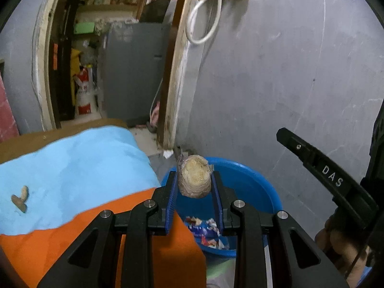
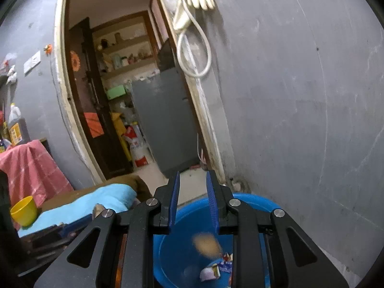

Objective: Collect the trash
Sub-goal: 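Carry the shell and lump over the blue bucket and open both tools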

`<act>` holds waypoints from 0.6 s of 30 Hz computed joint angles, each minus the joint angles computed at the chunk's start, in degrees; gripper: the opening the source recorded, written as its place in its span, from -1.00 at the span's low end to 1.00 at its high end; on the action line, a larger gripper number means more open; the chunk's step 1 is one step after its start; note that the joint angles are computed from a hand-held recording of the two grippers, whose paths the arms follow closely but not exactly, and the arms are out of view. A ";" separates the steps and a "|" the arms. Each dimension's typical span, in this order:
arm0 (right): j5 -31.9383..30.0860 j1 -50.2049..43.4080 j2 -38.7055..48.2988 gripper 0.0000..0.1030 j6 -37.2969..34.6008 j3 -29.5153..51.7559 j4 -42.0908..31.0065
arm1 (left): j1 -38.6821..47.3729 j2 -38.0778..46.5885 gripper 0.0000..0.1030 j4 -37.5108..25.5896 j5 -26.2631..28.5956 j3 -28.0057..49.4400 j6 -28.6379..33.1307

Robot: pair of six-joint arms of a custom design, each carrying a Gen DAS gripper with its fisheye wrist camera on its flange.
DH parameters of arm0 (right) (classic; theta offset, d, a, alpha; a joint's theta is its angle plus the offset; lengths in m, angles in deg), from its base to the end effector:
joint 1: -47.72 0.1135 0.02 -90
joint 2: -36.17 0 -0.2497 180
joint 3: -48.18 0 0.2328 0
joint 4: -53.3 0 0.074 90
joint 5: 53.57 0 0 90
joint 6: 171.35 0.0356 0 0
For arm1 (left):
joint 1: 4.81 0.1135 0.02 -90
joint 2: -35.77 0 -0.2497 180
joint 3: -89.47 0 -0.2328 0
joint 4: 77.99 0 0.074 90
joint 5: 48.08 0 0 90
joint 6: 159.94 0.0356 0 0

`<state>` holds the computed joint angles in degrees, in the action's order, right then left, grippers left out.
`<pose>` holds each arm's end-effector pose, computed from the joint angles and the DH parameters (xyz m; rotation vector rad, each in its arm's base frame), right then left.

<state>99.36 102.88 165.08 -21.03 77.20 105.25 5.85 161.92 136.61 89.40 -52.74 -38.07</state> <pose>0.1387 0.1438 0.0115 0.5222 1.8429 -0.0028 0.2328 0.0171 0.0033 0.7150 2.1010 -0.6396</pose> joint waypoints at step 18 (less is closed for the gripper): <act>-7.55 -4.42 4.83 0.03 3.84 -2.80 7.14 | -5.35 6.87 -0.27 -1.20 -5.21 3.90 -0.69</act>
<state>91.81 98.46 169.90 -17.19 74.40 112.38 0.50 168.79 135.41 84.19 -48.85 -38.76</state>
